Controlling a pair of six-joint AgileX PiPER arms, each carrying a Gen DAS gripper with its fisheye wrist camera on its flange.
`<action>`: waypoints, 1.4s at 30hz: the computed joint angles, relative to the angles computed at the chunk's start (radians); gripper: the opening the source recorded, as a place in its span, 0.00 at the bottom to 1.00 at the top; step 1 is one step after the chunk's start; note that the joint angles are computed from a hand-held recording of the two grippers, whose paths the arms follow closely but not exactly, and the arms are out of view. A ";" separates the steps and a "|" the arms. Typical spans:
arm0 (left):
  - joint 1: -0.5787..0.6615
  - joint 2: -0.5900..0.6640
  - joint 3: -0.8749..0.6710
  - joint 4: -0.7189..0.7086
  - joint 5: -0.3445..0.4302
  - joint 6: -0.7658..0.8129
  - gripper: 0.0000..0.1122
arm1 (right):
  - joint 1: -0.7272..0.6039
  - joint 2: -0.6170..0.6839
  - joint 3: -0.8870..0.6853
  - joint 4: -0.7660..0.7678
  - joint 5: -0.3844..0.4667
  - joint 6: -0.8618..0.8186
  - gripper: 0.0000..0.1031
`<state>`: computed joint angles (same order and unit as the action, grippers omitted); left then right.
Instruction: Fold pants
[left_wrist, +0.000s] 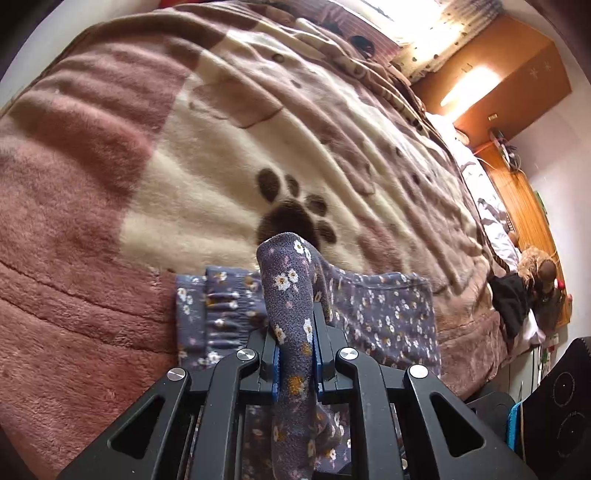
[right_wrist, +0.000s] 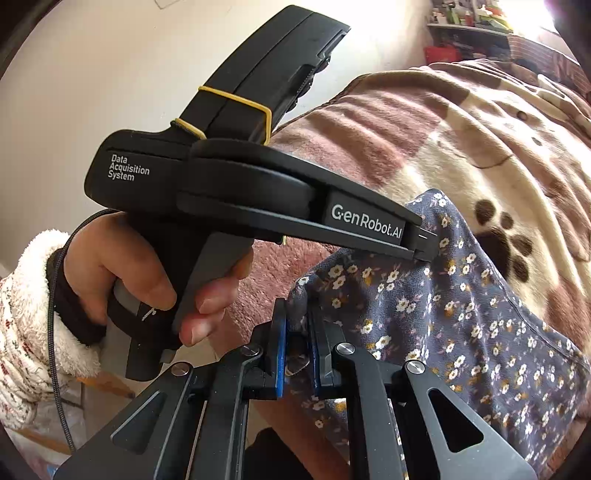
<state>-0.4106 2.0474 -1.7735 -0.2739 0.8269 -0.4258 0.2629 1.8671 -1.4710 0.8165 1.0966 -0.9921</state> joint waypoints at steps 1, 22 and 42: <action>0.003 0.010 -0.008 0.004 0.014 -0.002 0.10 | 0.004 0.001 -0.001 -0.003 -0.001 0.006 0.10; -0.001 -0.051 0.085 0.187 -0.006 -0.171 0.30 | 0.012 0.124 -0.139 -0.062 0.065 0.077 0.21; -0.160 -0.133 0.112 0.383 0.009 -0.374 0.45 | -0.144 -0.138 0.079 -0.076 -0.095 -0.138 0.43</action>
<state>-0.5703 1.9148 -1.6614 0.1086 0.8356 -0.7997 0.1190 1.7295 -1.3924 0.7400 1.0014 -1.1302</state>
